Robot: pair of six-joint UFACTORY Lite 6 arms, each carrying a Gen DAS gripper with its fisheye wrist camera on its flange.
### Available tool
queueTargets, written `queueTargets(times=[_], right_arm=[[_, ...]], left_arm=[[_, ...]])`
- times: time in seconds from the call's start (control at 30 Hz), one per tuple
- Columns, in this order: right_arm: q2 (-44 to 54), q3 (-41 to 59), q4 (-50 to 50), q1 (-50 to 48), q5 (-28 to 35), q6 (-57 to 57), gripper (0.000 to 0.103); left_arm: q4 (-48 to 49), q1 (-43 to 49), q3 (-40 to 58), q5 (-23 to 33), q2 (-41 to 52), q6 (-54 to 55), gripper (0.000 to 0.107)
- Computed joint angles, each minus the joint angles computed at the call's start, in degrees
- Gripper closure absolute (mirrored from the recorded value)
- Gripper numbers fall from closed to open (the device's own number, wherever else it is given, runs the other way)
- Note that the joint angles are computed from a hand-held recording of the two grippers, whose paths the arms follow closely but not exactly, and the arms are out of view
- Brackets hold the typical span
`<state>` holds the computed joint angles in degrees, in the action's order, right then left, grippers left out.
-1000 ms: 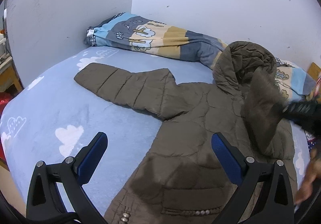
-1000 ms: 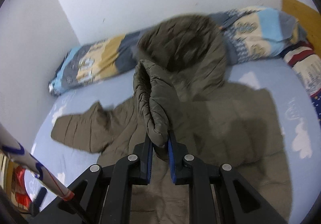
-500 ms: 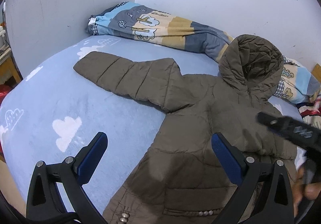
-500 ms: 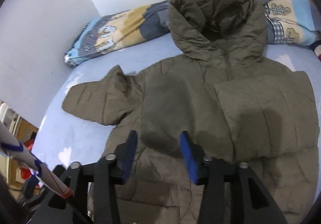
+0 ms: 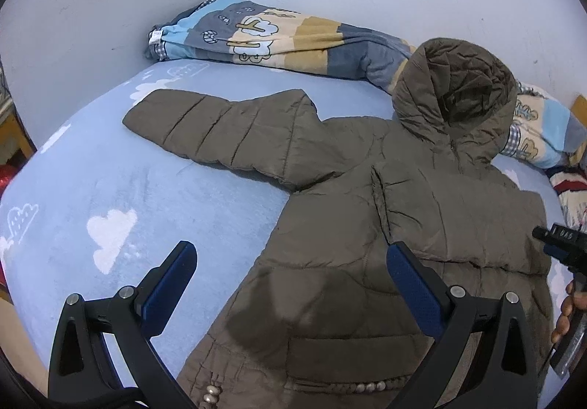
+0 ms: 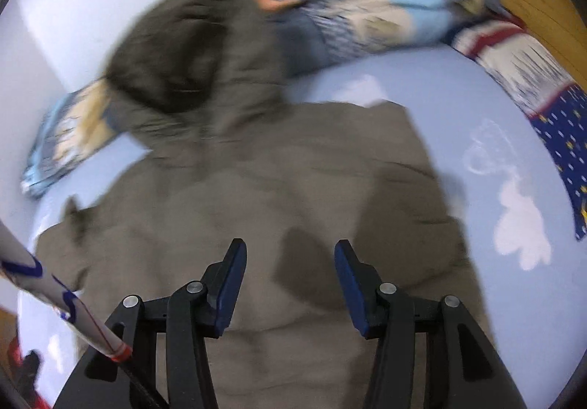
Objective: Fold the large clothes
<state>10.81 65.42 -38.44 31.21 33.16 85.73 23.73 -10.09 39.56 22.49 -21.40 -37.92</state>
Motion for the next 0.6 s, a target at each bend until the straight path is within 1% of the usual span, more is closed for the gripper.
queueTargets(times=[0.07, 0.13, 0.17, 0.2, 0.27, 0.33, 0.37, 0.4, 0.47, 0.6], right_arm=[[1.1, -2.1, 1.8, -2.8, -1.5, -2.7, 0.049], [4.0, -3.4, 6.4, -5.7, -5.8, -8.4, 0.048], [4.8, -3.7, 7.7, -6.3, -7.0, -10.2, 0.048], [5.4, -3.8, 7.2, -6.1, -7.3, -10.0, 0.048], [5.9, -2.2, 5.8, -4.9, -4.6, -8.6, 0.048], [5.7, 1.5, -0.2, -0.7, 3.8, -1.8, 0.048], [5.7, 2.8, -2.2, 0.9, 5.9, 0.0, 0.048], [5.7, 4.6, -3.5, 2.9, 6.7, 0.1, 0.048], [7.1, 8.8, -2.6, 5.9, 5.3, -2.6, 0.047], [16.0, 21.5, 3.7, 11.4, 1.8, -8.5, 0.046]], left_arm=[[0.8, -0.2, 0.6, -0.2, 1.6, -0.5, 0.004], [0.3, 0.5, 1.2, -0.5, 3.1, 0.1, 0.004], [0.0, 1.1, 1.5, -0.7, 3.8, 0.4, 0.004], [0.0, 1.5, 1.6, -0.8, 4.2, 0.5, 0.004], [-1.2, 2.9, 1.9, -1.0, 4.8, 1.8, 0.004], [-5.6, 4.8, 2.1, -1.1, 4.9, 6.1, 0.004], [-7.3, 5.5, 2.0, -1.2, 4.6, 7.9, 0.004], [-8.6, 6.1, 1.9, -1.2, 4.4, 9.1, 0.004], [-9.6, 6.6, 1.8, -1.1, 4.1, 10.4, 0.004], [-10.0, 7.3, 1.3, -0.9, 3.1, 11.4, 0.004]])
